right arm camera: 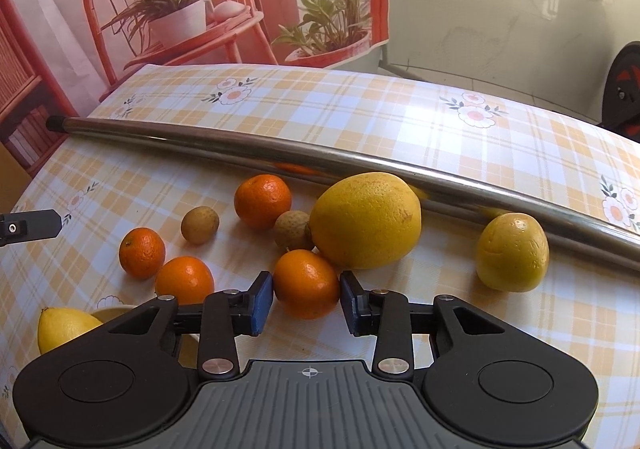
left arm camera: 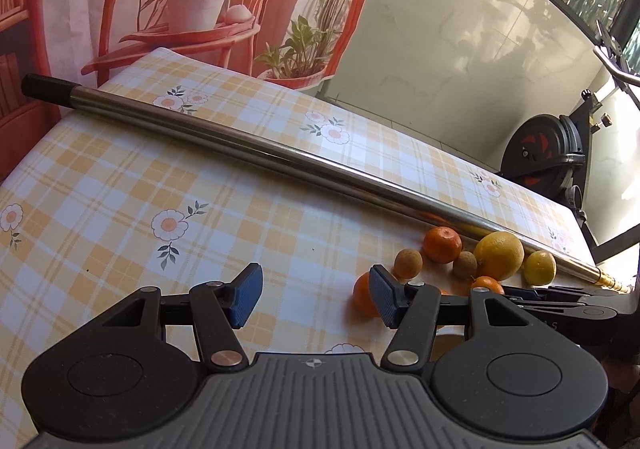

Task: Organize fruits
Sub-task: 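Grasp a tangerine with the right gripper while the left gripper reaches toward a kiwi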

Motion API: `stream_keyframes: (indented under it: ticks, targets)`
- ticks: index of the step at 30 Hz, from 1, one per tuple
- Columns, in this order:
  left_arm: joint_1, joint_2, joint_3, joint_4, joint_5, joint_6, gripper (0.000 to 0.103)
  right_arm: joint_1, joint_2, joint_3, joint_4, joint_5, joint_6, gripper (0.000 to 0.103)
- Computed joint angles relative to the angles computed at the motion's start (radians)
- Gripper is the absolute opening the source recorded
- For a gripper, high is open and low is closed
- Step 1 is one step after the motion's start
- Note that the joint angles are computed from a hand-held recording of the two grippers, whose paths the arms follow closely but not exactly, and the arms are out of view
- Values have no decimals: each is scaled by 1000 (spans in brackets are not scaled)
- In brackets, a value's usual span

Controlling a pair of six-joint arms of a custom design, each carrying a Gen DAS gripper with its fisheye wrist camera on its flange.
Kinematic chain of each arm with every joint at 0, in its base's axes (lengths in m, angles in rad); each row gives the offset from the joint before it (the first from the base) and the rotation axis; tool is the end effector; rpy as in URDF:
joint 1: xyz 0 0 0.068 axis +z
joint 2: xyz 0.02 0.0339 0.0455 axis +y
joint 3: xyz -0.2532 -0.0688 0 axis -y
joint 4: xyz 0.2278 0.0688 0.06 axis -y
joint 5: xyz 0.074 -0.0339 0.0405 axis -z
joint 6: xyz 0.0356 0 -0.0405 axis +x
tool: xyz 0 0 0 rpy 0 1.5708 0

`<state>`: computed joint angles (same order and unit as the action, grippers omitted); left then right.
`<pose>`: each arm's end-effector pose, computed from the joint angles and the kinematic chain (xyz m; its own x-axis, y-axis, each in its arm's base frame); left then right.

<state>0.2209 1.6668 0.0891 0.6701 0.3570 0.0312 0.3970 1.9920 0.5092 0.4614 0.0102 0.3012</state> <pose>0.1674 0.0248 0.0527 -0.7684 -0.1426 -0.6239 0.0286 0.9662 -0.2560 0.2404 0.1004 0.0295 -0.8643 -0.0407 -0.5012 -0.1312 0.9805 0.1466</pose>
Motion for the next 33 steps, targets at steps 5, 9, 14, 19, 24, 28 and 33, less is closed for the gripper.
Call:
stream_keyframes:
  ticks: [5, 9, 14, 19, 24, 28, 33]
  targets:
    - [-3, 7, 1, 0, -4, 0, 61, 12, -15, -35, 27, -1, 26, 33]
    - [-8, 5, 4, -7, -4, -2, 61, 29, -50, -106, 81, 4, 80, 33]
    - [-10, 0, 9, -24, 2, -5, 61, 45, -102, -217, 170, 25, 162, 33]
    - [-16, 9, 20, -37, 9, -13, 61, 60, -164, -306, 219, 59, 198, 33]
    - [-49, 46, 52, -54, 17, -28, 61, 47, -210, -375, 262, 55, 219, 33]
    - [-79, 107, 102, -68, 25, -71, 61, 52, -241, -405, 267, 67, 232, 33]
    - [-141, 124, 149, -81, 26, -122, 56, 70, -269, -422, 262, 80, 240, 33]
